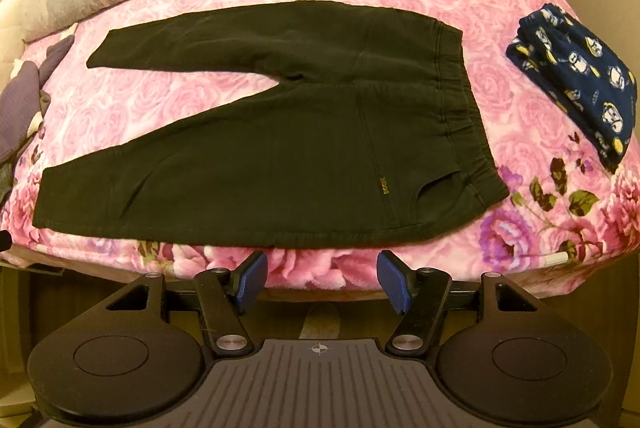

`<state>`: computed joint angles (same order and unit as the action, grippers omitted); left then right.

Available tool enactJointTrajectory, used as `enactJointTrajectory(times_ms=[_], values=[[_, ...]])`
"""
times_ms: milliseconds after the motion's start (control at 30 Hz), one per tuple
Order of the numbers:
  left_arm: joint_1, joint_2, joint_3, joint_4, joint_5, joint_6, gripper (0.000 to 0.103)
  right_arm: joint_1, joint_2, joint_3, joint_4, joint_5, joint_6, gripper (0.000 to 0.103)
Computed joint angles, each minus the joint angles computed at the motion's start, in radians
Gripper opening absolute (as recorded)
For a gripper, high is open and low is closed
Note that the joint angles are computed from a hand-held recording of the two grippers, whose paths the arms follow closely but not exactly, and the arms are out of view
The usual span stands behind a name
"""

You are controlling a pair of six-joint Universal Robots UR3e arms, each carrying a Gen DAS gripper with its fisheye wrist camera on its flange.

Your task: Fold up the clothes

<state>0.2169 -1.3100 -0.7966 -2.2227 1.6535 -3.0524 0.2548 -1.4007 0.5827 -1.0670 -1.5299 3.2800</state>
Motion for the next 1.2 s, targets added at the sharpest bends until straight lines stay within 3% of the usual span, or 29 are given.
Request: enactJointTrajectory(times_ms=[433, 833, 1200], values=[[-0.03, -0.036, 0.008, -0.012, 0.044, -0.051, 0.036, -0.026, 0.03, -0.021, 0.011, 0.02, -0.036, 0.064], [-0.14, -0.162, 0.1, -0.026, 0.144, -0.225, 0.036, -0.122, 0.076, -0.055, 0.003, 0.082, -0.143, 0.064], [-0.238, -0.385, 0.376, -0.108, 0.207, -0.331, 0.038, -0.235, 0.139, -0.092, -0.033, 0.104, -0.24, 0.064]])
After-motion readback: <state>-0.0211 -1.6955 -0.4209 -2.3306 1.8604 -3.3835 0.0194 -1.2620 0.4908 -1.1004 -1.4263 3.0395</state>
